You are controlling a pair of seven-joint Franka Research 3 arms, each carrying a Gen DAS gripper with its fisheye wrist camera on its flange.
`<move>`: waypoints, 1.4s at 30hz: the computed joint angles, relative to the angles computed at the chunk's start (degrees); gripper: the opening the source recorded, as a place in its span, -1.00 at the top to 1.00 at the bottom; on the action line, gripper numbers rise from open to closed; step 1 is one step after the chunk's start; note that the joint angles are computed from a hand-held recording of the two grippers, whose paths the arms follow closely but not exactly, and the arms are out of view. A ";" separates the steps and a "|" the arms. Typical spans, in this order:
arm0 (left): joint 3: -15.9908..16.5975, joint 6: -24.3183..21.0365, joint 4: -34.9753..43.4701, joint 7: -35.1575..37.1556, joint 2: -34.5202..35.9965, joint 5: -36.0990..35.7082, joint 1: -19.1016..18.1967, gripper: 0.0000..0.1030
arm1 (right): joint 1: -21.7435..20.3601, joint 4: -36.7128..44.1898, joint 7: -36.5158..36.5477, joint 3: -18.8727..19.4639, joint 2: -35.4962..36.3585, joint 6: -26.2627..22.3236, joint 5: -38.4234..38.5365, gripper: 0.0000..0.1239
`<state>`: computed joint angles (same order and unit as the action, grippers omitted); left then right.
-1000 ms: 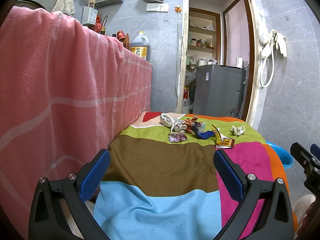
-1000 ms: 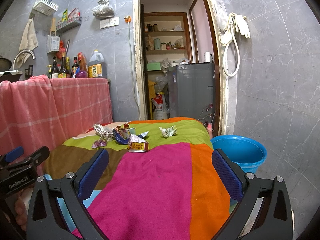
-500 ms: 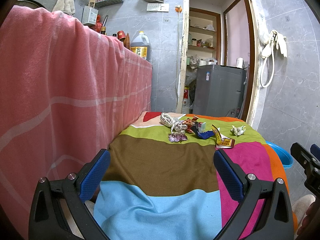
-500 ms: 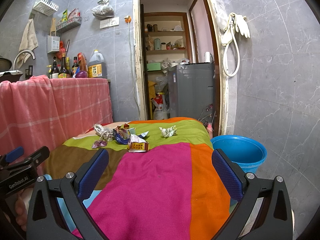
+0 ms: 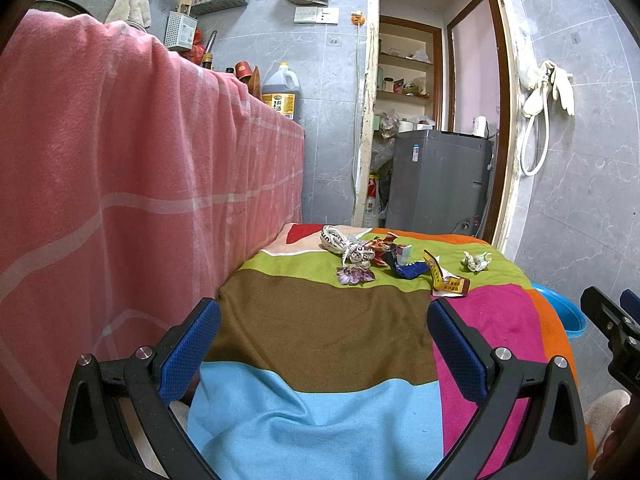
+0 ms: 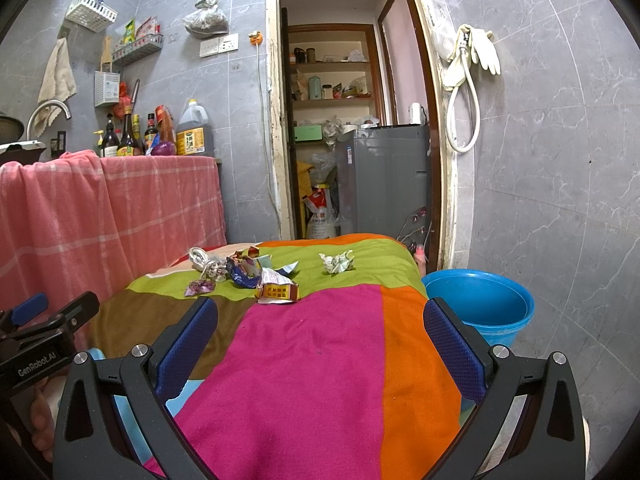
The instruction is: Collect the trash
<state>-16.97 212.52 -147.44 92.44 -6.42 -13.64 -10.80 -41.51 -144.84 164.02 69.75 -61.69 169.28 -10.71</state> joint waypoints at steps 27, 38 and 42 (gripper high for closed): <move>0.20 -4.11 10.26 9.70 5.61 -9.61 -2.60 -0.97 | -7.93 2.57 -5.68 0.70 3.56 6.72 0.89 -0.66; 6.49 -7.20 20.29 15.84 12.68 -14.23 -9.14 -0.97 | -15.36 5.76 -10.90 2.84 4.27 8.93 3.05 -0.66; 9.09 -9.71 22.73 15.80 14.35 -14.29 -10.65 -0.97 | -18.58 7.40 -13.32 4.15 5.14 10.26 3.49 -0.66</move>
